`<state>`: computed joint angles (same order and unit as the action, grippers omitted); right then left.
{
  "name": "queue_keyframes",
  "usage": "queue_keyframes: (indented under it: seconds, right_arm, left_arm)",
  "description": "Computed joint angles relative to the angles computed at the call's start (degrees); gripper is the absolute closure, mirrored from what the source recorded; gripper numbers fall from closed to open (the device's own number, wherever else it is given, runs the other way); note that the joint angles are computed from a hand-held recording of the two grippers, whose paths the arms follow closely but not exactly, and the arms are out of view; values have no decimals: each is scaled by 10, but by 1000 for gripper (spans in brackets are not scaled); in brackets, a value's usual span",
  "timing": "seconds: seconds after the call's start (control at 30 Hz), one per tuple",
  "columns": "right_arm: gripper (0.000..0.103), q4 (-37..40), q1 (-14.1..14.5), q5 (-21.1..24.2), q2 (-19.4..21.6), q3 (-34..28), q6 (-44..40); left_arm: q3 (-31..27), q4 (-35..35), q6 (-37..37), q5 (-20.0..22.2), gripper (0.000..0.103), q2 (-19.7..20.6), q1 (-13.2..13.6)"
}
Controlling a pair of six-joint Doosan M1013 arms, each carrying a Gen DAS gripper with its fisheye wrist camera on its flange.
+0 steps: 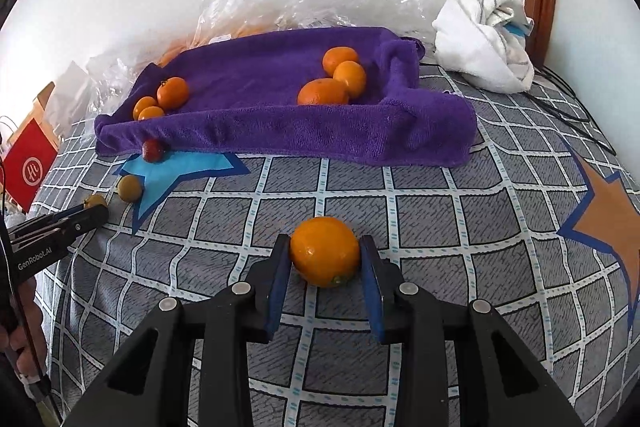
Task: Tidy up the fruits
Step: 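Grasp a yellow fruit with the left tool while the right tool grasps an orange, then carry the yellow fruit and the orange over the purple towel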
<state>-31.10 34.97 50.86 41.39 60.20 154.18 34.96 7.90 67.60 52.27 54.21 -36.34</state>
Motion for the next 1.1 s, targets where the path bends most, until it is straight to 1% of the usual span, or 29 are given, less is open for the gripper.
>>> queue_keyframes:
  seconds: [0.07, 0.1, 0.23, 0.33, 0.47, 0.73, 0.8, 0.93, 1.03, 1.1]
  right_arm:
    - [69, -14, 3, 11, 6, -7, 4]
    - [69, -12, 3, 15, 7, -10, 0]
    - [69, -4, 0, 5, 4, -4, 3]
    - [69, 5, -3, -8, 0, 4, 11]
    - [69, 4, -4, -9, -1, 7, 22]
    - [69, -5, 3, 39, 15, -23, -9]
    - [69, -6, 3, 35, 13, -20, -8]
    - [69, -8, 1, 5, 3, -1, 3]
    - [69, -16, 1, -16, -4, 12, 12]
    - [69, -23, 2, -20, -6, 15, 19]
  left_arm:
    - [13, 32, -10, -15, 74, -4, -5]
    - [3, 26, -1, -1, 74, 1, -6]
    - [-4, 29, -3, 3, 74, 5, -7]
    - [5, 17, 0, -6, 74, 1, -4]
    - [13, -5, 6, -18, 74, -3, 0]
    - [22, -20, 2, -30, 74, -7, 2]
    - [31, -31, 3, -40, 76, -11, 4]
    - [53, -55, 3, -67, 76, -22, 9]
    - [81, -72, 2, -104, 76, -36, 12]
    - [96, -82, -1, -125, 76, -43, 14]
